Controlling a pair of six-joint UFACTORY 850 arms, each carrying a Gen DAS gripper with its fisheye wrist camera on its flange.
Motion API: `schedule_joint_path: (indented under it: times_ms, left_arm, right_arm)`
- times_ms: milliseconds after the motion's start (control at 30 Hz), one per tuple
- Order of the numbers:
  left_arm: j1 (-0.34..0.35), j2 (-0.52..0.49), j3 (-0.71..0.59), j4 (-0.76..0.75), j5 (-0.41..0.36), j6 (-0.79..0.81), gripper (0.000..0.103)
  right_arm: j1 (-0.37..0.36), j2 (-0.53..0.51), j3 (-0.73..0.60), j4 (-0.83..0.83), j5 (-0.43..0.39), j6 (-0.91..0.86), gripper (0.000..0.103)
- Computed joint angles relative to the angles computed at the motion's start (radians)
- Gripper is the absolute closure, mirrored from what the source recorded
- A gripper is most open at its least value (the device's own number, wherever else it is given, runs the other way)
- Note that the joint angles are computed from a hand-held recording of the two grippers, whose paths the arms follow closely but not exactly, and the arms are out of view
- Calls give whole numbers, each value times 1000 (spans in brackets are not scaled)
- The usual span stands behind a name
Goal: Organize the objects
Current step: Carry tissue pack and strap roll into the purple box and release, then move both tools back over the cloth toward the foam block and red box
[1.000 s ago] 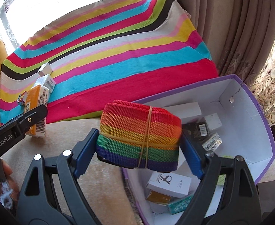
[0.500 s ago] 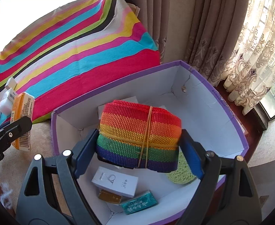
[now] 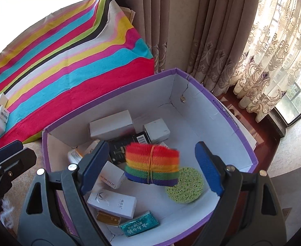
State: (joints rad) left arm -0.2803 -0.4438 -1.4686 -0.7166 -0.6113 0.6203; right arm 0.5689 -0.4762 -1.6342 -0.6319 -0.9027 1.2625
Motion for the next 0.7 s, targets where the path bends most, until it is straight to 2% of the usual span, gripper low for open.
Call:
schedule_joint_path:
  times_ms: [200,367,533,600,700]
  left_arm:
    - [24,16,11,56,20,-70,35]
    - [58,51,43,151,66,-162,34]
    - [81,105,90,408,184,-430,26]
    - [98,135,124,447,249,-439,24]
    - [118,156,141,627,285,-531,22]
  right_arm:
    - [22,-12,-40,-45,-21,10,12]
    - [53,-55,-119,-50,-50,-19,8]
    - [83,-100,-196,-46,-62,-31,8]
    - [97,-122,-234,-53,-67,-29,8]
    - [118,-155,-284,-69,-40,-37,8]
